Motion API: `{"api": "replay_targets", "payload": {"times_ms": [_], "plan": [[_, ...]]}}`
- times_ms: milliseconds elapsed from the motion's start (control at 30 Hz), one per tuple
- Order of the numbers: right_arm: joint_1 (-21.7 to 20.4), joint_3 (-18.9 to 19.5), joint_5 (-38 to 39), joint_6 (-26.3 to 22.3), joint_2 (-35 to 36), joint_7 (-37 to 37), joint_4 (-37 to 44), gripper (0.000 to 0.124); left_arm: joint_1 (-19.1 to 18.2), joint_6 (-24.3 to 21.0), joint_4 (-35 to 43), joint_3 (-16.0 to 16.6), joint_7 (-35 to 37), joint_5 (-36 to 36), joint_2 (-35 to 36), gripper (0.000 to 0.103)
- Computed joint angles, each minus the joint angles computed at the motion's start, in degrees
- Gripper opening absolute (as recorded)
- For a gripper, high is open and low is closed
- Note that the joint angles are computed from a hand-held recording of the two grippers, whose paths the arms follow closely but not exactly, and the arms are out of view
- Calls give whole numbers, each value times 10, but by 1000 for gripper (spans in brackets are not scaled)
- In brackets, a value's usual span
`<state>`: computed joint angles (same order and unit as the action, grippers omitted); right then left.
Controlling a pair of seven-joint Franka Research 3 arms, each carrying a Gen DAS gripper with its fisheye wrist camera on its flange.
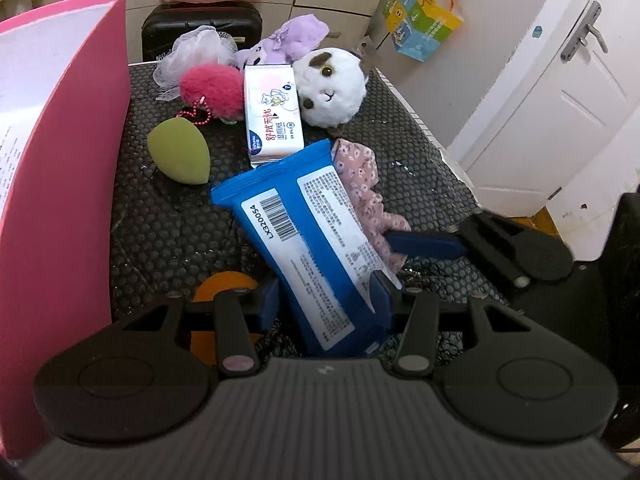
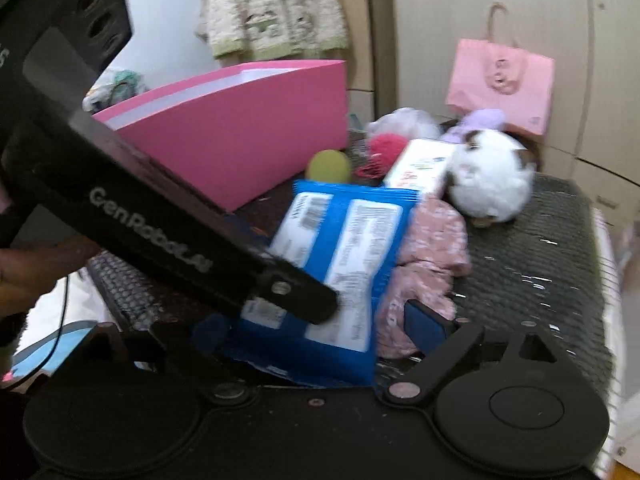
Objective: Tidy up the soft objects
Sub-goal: 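Lift the blue packet with the left tool and carry it over the pink box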
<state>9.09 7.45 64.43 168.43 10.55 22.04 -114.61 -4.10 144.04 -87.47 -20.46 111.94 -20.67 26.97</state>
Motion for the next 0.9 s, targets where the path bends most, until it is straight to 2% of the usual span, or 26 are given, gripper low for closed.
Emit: {"api": "replay_targets", "payload": {"times_ms": [100, 200, 267, 333, 433, 567, 700, 800, 900], "plan": [[-10, 6, 63, 2, -18, -44, -7, 95, 1, 0, 2, 0, 0, 1, 1, 46], [-16, -1, 148, -49, -33, -128, -4, 93, 2, 1, 1, -1, -1, -2, 1, 46], [-12, -14, 149, -85, -34, -136, 0, 87, 1, 0, 2, 0, -3, 0, 2, 46], [-2, -22, 107, -97, -23, -95, 10, 86, -1, 0, 2, 2, -6, 4, 1, 46], [12, -25, 45, -67, -3, -31, 23, 86, -3, 2, 4, 3, -10, 9, 2, 46], [12, -25, -32, -63, 16, 60, 31, 90, -7, 6, 2, 5, -19, 18, 2, 47], [3, 2, -5, -18, 19, 10, 20, 89, -19, 36, -21, 8, -23, 37, -7, 50], [8, 19, 22, 45, 24, -21, 16, 74, -24, 77, -49, 7, -29, 51, -19, 51], [2, 29, 45, 59, 16, -31, 11, 66, -4, 77, -56, -15, -4, 27, -23, 51]]}}
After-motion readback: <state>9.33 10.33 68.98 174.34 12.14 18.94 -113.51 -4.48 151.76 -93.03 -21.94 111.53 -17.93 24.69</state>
